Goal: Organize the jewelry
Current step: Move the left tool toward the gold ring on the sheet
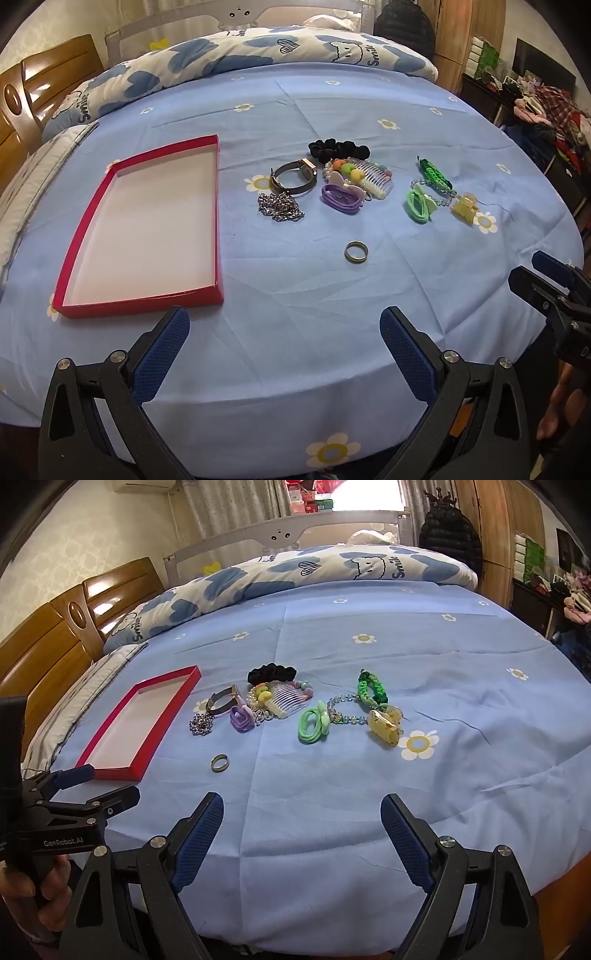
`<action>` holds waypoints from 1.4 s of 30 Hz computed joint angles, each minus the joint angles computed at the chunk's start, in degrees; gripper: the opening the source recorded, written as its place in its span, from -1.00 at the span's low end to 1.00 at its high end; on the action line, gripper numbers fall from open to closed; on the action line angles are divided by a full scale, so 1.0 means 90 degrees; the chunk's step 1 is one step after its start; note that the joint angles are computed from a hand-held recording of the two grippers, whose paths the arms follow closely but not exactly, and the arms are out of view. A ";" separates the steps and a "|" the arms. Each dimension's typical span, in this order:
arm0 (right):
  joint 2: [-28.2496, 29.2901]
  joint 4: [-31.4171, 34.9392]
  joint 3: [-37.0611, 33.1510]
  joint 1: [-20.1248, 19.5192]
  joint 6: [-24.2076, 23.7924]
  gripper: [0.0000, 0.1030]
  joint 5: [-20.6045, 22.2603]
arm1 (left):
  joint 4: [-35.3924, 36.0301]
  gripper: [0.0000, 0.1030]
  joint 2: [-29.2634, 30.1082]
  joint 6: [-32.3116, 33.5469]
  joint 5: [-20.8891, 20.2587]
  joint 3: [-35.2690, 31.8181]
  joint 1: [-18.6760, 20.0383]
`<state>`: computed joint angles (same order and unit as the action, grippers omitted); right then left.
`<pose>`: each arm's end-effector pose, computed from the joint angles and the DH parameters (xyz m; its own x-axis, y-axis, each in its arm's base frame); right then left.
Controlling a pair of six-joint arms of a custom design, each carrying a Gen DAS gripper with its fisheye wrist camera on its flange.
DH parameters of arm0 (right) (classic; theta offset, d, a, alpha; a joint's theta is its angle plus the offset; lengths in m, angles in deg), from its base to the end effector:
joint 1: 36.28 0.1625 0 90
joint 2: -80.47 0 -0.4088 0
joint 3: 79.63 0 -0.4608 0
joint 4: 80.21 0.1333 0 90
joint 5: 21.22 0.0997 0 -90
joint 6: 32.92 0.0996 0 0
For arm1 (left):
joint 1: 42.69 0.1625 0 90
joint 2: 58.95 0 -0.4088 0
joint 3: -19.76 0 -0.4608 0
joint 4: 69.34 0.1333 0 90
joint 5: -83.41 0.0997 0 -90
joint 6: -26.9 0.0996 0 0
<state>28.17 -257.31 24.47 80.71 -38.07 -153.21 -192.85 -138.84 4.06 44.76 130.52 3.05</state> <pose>0.3585 -0.5571 0.1210 -0.8011 -0.0581 0.5957 -0.4441 0.7250 -0.5265 -0.2465 -0.5554 0.2710 -0.7060 0.1003 -0.7011 0.4591 0.8185 -0.3453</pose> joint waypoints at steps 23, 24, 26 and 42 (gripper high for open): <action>-0.0025 -0.0015 -0.0020 -0.0059 -0.0029 0.72 0.0126 | 0.0064 1.00 0.0066 -0.0053 0.0046 -0.0053 -0.0006; -0.0026 -0.0008 -0.0017 -0.0063 -0.0024 0.72 0.0127 | 0.0056 1.00 0.0061 -0.0045 0.0040 -0.0049 -0.0005; -0.0037 -0.0013 -0.0008 -0.0072 -0.0019 0.72 0.0137 | 0.0057 1.00 0.0063 -0.0039 0.0046 -0.0045 -0.0008; -0.0068 -0.0036 0.0023 -0.0110 0.0008 0.72 0.0178 | 0.0113 1.00 0.0125 -0.0040 -0.0036 -0.0097 0.0043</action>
